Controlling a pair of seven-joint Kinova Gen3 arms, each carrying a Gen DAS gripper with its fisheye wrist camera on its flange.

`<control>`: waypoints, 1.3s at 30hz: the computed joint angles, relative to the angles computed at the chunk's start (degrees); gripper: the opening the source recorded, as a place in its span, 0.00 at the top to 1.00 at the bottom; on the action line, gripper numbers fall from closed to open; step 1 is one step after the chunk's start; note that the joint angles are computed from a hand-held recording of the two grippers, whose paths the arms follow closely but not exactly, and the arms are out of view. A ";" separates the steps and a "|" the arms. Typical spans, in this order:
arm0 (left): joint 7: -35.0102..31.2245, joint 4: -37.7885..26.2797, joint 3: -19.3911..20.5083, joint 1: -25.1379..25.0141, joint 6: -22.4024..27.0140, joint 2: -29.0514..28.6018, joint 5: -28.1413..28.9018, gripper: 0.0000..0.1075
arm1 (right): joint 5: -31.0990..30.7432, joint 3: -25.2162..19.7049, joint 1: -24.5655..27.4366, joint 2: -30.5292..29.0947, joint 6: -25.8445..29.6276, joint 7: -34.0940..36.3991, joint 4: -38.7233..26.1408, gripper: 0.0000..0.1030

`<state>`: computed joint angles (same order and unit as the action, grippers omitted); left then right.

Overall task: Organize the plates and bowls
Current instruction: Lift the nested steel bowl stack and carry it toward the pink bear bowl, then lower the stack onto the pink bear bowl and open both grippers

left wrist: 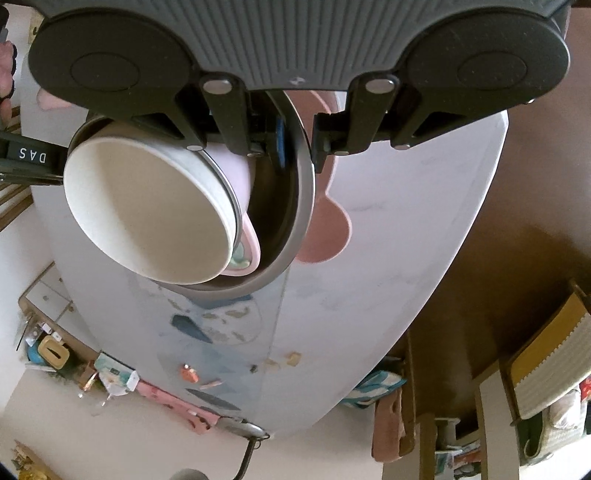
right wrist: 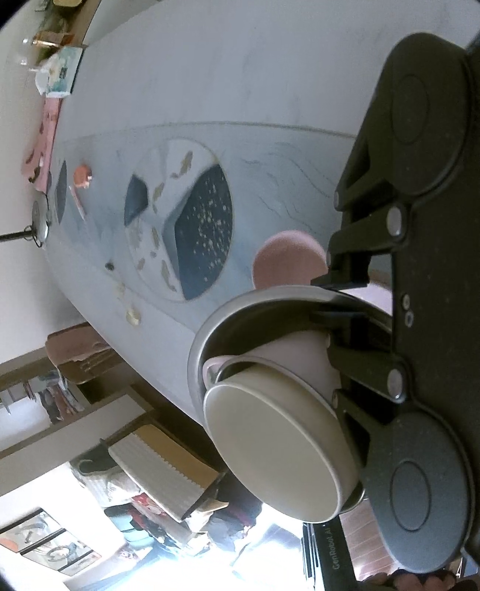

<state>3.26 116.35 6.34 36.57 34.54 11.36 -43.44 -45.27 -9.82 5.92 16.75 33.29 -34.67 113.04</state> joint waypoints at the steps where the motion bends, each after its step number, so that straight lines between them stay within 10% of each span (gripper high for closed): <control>1: -0.02 0.29 -0.11 -0.18 -0.35 0.14 -0.03 0.88 | -0.18 -0.20 -0.21 0.25 -0.51 0.18 0.21 0.89; 27: 1.62 1.97 -3.55 2.67 -3.72 3.41 -1.17 0.88 | 2.88 -2.63 -0.82 1.40 -5.70 -1.71 4.00 0.85; 39: 1.85 0.70 -2.72 3.23 -0.43 3.68 -0.79 0.82 | 1.79 -2.70 1.02 0.09 -5.06 -0.42 4.50 0.62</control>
